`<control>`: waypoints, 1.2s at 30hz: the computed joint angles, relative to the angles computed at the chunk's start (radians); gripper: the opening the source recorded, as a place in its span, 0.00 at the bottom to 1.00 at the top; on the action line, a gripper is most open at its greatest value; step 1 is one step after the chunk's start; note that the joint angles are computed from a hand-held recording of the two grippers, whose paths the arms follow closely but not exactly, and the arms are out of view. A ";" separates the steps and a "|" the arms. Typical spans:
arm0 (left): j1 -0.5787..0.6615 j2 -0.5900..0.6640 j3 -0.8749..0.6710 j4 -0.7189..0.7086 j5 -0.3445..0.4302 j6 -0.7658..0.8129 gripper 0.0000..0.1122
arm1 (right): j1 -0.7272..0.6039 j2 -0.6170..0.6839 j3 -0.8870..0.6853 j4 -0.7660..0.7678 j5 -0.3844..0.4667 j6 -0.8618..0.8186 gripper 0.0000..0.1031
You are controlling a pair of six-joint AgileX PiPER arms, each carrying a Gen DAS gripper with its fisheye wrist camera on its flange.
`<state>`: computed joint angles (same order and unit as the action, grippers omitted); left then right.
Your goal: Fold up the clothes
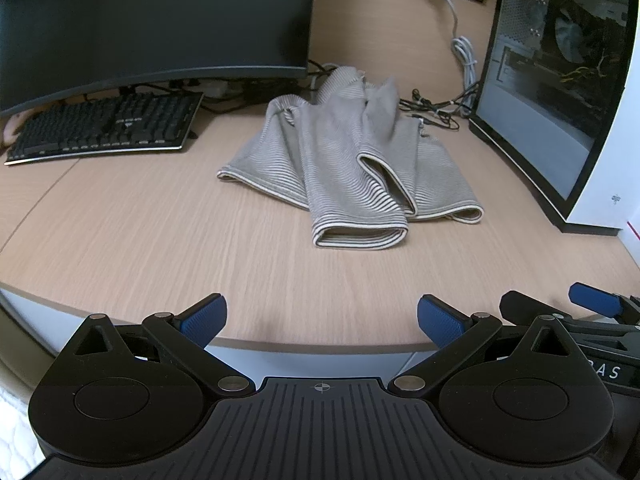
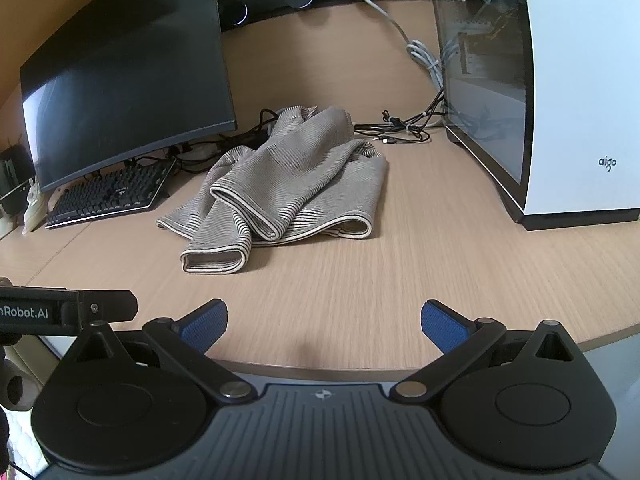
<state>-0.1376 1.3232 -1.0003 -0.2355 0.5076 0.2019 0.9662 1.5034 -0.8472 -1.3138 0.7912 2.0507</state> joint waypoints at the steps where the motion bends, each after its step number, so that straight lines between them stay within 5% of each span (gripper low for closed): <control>1: 0.001 0.001 0.000 -0.002 0.000 0.002 0.92 | -0.002 0.000 0.000 0.000 -0.001 -0.003 1.00; 19: 0.035 0.081 -0.071 -0.037 -0.002 0.054 0.92 | -0.077 0.025 -0.062 0.062 -0.027 -0.112 1.00; 25: 0.099 0.189 -0.172 -0.165 0.034 0.215 0.92 | -0.124 0.101 -0.169 0.116 -0.045 -0.208 1.00; 36: 0.223 0.568 -0.692 -0.331 0.310 0.427 0.92 | -0.239 0.282 -0.487 0.369 -0.005 -0.351 1.00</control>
